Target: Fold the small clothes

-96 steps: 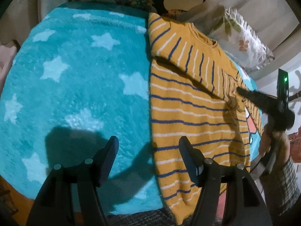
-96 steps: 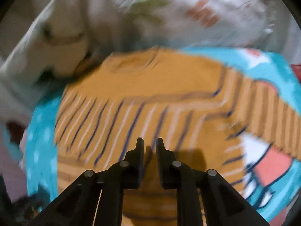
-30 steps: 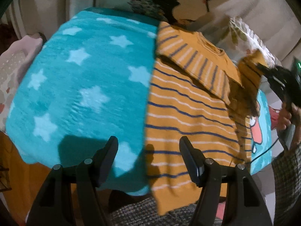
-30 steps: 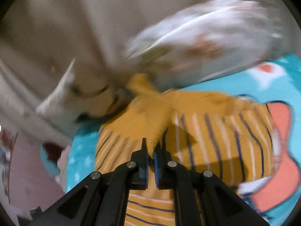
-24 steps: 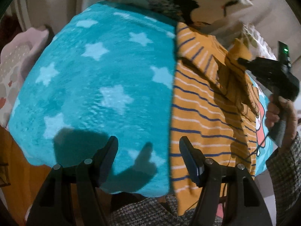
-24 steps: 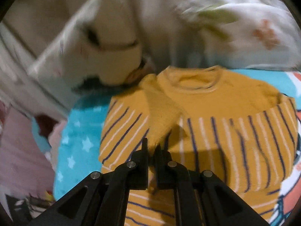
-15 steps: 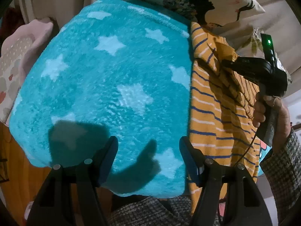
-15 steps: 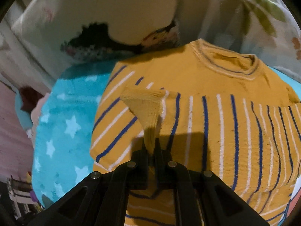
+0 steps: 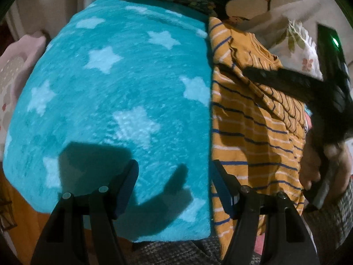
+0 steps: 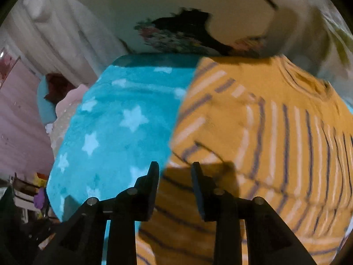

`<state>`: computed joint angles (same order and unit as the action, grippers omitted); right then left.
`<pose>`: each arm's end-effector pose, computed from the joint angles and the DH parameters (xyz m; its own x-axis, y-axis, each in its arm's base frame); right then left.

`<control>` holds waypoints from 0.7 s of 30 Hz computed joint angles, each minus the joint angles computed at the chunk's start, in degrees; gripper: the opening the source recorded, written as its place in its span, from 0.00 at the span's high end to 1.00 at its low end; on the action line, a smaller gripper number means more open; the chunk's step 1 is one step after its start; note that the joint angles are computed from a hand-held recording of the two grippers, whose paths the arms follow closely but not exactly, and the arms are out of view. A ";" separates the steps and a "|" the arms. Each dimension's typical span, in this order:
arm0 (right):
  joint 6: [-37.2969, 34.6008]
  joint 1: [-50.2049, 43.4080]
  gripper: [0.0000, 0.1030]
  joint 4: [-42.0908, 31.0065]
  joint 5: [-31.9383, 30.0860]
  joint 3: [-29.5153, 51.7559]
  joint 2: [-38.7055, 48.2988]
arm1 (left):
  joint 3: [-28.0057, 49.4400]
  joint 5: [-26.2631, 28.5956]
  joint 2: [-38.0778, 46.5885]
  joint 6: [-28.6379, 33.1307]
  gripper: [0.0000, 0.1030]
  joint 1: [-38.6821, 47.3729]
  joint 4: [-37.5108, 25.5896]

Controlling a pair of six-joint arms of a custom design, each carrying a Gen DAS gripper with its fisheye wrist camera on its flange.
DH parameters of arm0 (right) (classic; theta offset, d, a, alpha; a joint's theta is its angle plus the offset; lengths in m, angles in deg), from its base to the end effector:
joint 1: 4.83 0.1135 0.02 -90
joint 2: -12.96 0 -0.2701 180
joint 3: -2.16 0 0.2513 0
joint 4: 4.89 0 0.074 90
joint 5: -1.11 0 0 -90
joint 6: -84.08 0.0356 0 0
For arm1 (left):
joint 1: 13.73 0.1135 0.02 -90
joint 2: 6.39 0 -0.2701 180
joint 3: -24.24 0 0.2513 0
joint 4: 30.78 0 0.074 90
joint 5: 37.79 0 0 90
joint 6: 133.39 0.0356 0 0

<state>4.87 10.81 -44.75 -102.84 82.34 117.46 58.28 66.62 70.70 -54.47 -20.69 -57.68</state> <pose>0.3481 0.1064 0.1738 -0.9194 -0.0687 -0.3872 -0.1941 0.9357 0.2947 0.1781 -0.0307 0.1033 -0.9539 -0.0711 -0.2915 0.0191 0.9552 -0.2953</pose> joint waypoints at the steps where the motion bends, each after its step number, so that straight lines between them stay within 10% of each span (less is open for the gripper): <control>1: 0.25 -1.13 0.68 0.32 -0.40 -2.03 -1.45 | 0.03 -0.28 0.24 -0.37 0.36 -1.15 0.46; 11: -2.75 -19.51 0.63 -3.24 -1.18 -24.14 -23.81 | 1.34 -7.67 0.10 -8.94 0.36 -16.66 2.25; 21: -18.29 -40.66 0.59 -12.29 -6.75 -29.88 -36.02 | 4.96 -26.44 -0.53 -35.08 0.33 -48.56 -4.45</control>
